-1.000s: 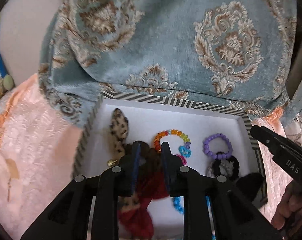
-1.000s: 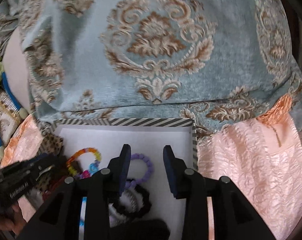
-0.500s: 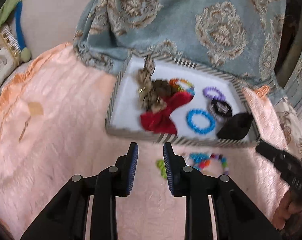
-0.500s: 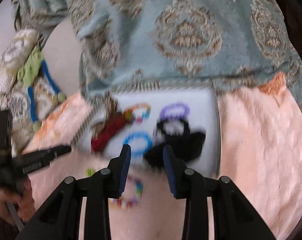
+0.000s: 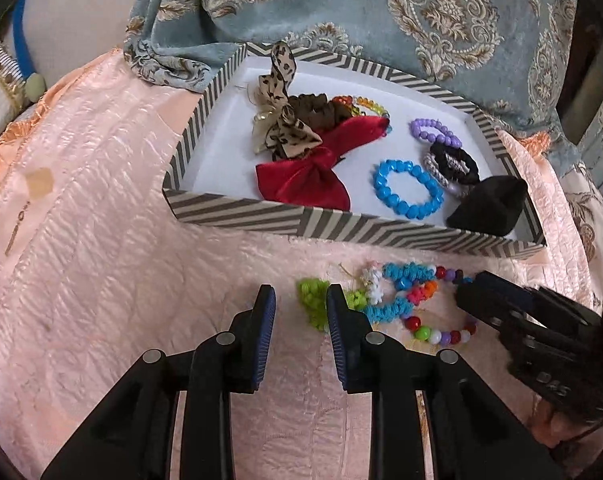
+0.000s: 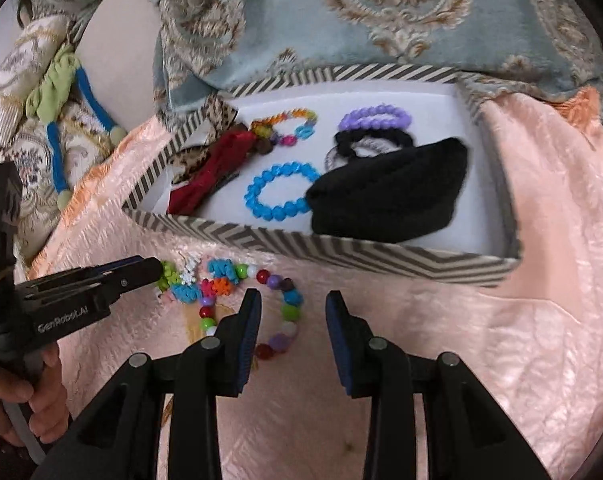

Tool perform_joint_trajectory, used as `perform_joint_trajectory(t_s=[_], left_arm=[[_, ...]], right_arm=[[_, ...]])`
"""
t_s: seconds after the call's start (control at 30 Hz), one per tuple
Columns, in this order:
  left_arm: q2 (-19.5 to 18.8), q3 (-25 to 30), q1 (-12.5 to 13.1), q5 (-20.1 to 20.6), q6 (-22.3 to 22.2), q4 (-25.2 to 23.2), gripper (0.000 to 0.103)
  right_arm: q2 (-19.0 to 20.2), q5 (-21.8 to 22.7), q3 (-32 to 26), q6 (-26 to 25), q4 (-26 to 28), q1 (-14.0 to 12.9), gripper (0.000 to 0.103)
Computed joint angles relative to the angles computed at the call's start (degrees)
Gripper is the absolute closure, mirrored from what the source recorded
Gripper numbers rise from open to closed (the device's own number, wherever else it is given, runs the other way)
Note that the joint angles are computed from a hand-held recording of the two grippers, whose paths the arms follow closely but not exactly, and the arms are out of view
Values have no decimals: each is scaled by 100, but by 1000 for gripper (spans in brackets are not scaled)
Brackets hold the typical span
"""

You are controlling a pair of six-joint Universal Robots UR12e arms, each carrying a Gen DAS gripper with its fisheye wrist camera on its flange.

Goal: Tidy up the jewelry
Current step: 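Grasp green bead bracelet with left gripper while right grasps multicolour bead bracelet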

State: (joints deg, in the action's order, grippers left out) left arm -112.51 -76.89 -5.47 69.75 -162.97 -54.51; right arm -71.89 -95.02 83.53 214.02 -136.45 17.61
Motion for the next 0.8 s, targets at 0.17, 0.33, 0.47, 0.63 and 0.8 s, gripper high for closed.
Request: perform_joint_trajectory(t_s=[0.17, 0.33, 0.47, 0.63, 0.8], left_arm=[[3, -36, -41, 155, 279, -83, 92], [61, -126, -111, 432, 619, -13, 88], [45, -131, -118, 466, 649, 46, 84], [-31, -103, -214, 699, 576, 305, 78], [58, -278, -241, 682, 910, 548, 103]], right_arm=[[166, -316, -241, -404, 359, 91, 68], [188, -500, -331, -698, 627, 152, 67], [185, -636, -390, -835, 847, 200, 68], [191, -698, -360, -855, 757, 213, 68], [203, -727, -334, -949, 659, 221, 68]])
